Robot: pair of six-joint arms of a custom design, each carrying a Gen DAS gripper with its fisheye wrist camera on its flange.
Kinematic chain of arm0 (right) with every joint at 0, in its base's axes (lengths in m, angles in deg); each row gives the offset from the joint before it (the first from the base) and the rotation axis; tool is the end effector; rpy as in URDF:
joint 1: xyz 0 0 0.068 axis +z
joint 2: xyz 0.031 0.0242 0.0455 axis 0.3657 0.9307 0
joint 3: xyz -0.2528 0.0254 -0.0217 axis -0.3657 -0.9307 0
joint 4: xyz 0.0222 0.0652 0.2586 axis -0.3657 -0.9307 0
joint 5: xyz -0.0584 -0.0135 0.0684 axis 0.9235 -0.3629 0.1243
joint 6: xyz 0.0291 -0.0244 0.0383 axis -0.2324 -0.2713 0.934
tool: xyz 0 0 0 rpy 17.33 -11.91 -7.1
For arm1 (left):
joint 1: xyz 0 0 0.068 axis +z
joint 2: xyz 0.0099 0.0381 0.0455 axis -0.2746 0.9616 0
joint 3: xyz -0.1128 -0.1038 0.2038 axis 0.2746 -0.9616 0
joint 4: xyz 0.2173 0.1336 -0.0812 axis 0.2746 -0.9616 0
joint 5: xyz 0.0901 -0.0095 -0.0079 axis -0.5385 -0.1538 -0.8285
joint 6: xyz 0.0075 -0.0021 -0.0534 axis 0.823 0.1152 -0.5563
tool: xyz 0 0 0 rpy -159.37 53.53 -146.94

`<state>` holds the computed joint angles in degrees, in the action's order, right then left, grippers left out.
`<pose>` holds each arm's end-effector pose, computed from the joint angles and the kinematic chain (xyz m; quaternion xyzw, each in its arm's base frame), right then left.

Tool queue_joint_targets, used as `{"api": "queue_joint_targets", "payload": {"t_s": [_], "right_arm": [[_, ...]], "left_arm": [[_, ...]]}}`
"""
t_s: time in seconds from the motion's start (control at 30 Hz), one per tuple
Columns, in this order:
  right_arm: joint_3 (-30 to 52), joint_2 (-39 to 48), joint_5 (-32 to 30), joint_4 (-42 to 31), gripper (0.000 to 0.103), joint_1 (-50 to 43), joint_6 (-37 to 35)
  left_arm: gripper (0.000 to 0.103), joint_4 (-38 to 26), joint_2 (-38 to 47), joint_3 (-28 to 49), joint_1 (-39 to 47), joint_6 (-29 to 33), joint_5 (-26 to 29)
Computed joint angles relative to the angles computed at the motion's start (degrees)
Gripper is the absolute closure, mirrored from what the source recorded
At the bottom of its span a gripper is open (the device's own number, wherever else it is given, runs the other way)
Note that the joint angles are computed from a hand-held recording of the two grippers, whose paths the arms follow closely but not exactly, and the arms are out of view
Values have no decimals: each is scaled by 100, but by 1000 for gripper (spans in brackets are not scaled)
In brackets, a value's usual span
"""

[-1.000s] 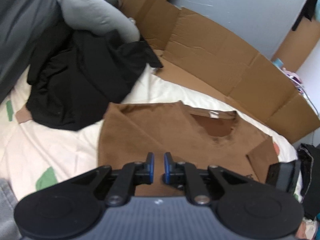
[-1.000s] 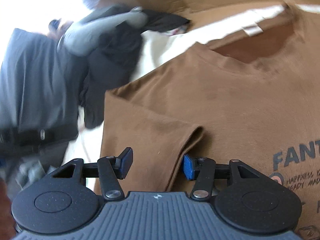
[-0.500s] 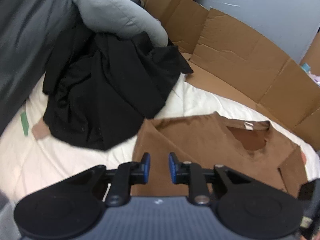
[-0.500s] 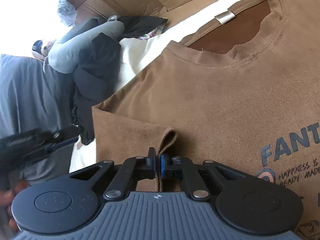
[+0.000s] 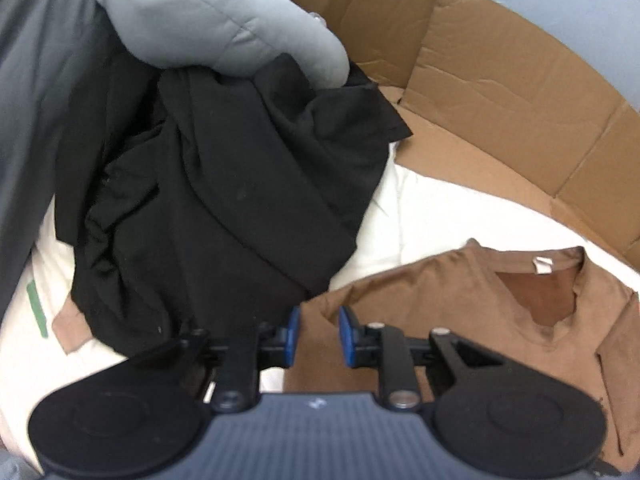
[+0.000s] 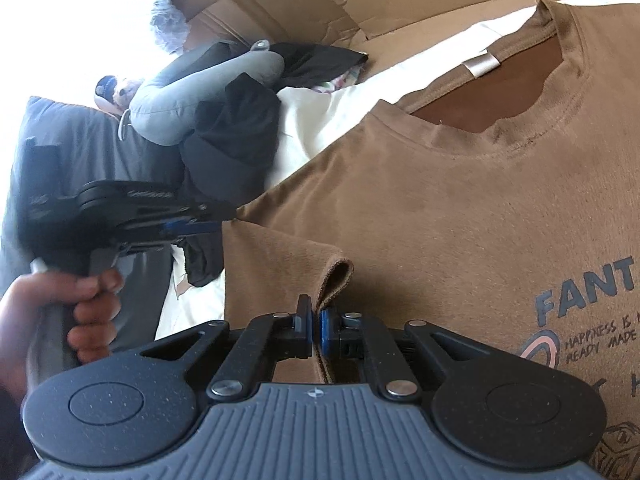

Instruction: Fold clothes

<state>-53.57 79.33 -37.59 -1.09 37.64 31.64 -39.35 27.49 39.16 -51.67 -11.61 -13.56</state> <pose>0.2192 0.0749 0.1114 0.1644 0.8708 0.3487 0.3050 0.2471 -0.1725 0.2313 0.1031 0.9626 -0.0657 0.2419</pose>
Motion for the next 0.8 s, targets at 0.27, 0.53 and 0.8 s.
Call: {"api": "queue_joint_targets", "payload": {"t_s": [0.27, 0.53, 0.8], "right_arm": [[-139, -408, -146, -140, 103, -146, 165], [-206, -173, 8, -184, 103, -143, 249], [-117, 301, -37, -48, 100, -217, 307]], "left_arm": [[92, 38, 660, 200, 86, 315, -91], [91, 266, 667, 50, 241, 126, 92], [83, 305, -384, -370, 1, -522, -568]]}}
